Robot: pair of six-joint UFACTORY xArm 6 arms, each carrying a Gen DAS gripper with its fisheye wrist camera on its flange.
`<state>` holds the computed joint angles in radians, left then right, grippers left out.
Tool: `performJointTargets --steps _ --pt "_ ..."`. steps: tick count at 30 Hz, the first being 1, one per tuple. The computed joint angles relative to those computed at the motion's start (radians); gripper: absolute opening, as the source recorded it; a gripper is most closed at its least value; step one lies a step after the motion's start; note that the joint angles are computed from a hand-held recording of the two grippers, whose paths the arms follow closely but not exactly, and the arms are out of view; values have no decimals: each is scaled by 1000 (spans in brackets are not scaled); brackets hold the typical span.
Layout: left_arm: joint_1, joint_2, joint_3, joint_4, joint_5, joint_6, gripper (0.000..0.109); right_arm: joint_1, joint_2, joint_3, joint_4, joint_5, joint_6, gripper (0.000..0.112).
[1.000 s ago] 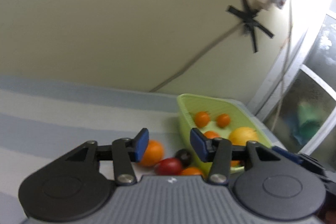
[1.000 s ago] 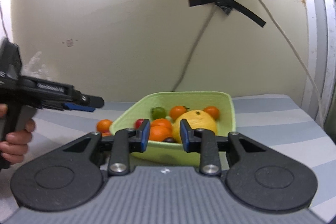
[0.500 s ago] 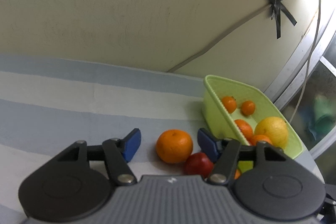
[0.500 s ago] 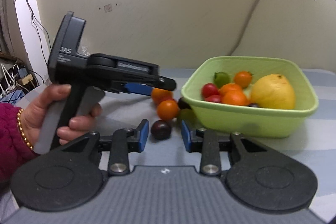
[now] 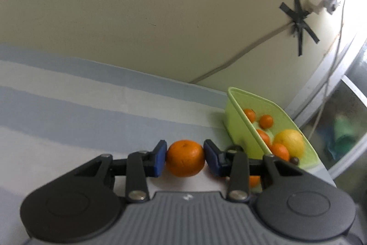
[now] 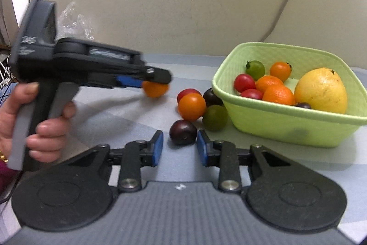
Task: Organize fruits
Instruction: 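Close the right tool on the dark plum tomato while the left tool lifts the tangerine, then carry the tangerine and plum tomato into the basket and open both tools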
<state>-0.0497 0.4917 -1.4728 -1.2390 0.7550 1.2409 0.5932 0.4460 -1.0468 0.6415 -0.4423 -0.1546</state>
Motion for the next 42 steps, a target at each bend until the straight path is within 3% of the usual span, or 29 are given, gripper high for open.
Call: performJointTargets --steps 6,13,16,21,25,29,31,38,40,41,42 --pt "38 -144 195 -44 58 130 36 23 -30 55 15 -37 -19 26" --pt "12 -305 402 -53 83 280 36 114 -130 226 123 -165 -75 26" --pt "-9 -351 459 -57 78 315 36 159 -172 301 186 -218 -85 26" --pt "-62 -411 545 -101 -6 380 36 200 -199 363 270 -260 -85 26" --pt "-97 -441 586 -133 -87 419 46 200 -209 384 252 -268 -46 28" --pt "-94 -466 613 -157 -106 452 51 201 -209 384 248 -267 -44 29" --pt "-91 -478 622 -165 -112 469 53 195 -213 395 223 -270 -19 38" --pt "-100 -465 613 -149 -109 475 51 189 -211 397 207 -272 5 38" --pt "-93 -451 604 -127 -74 462 42 184 -214 402 192 -270 17 38" --pt "-89 -450 605 -128 -58 467 38 180 -217 407 179 -267 23 36" --pt "-94 -453 608 -135 -66 480 37 180 -217 407 179 -269 19 27"
